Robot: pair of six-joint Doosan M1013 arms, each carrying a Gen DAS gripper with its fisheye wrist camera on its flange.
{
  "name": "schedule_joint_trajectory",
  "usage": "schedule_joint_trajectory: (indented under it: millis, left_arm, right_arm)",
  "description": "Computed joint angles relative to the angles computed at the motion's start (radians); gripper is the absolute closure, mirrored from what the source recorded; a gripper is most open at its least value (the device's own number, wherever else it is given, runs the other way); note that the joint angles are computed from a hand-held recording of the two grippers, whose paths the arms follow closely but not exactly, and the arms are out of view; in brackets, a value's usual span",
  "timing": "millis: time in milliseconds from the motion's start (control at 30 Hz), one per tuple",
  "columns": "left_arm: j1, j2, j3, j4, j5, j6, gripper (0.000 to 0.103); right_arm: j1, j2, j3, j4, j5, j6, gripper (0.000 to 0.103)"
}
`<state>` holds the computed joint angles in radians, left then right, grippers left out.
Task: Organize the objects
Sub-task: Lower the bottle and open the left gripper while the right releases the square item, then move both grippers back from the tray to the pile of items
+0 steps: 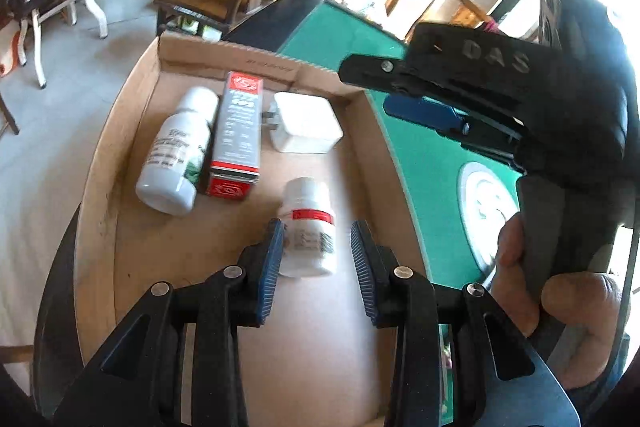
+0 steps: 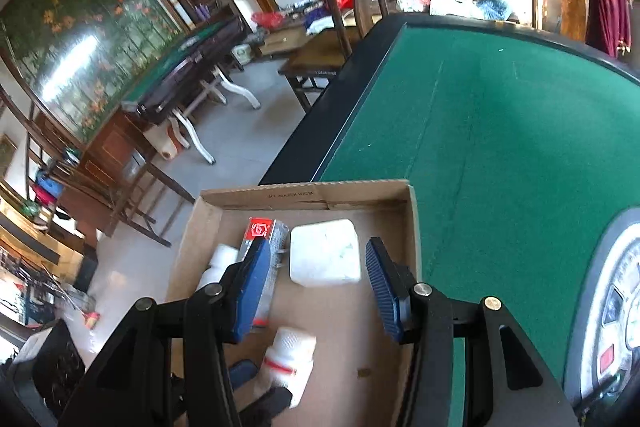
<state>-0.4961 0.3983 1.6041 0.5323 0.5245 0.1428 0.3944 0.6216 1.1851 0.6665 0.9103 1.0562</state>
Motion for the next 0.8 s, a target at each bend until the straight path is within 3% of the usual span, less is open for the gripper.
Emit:
schedule_joint_trajectory:
  millis: [133,533,667,800]
  left_arm:
    - [-0.037,-0.008,-0.005,0.079,0.025,-0.035,0.068]
    - [-0.125,-0.016,0.004,0.163,0.059,-0.100,0.068]
    - [-0.159,-0.007,0.001,0.172,0.064,-0.059,0.068]
    - [-0.190,0.020,-0.032,0.124,0.105,0.087,0.068]
  right_arm:
    - [-0.026,-0.038,0.057,0.052,0.006,-0.050,0.053]
    - [-0.121,-0.163,0.250,0.206,0.032,-0.236,0.053]
    - [-0.171,-0.213,0.335,0.287,0.042,-0.339,0.053]
    - [-0.225,-0.265,0.423,0.335,0.035,-0.445,0.053]
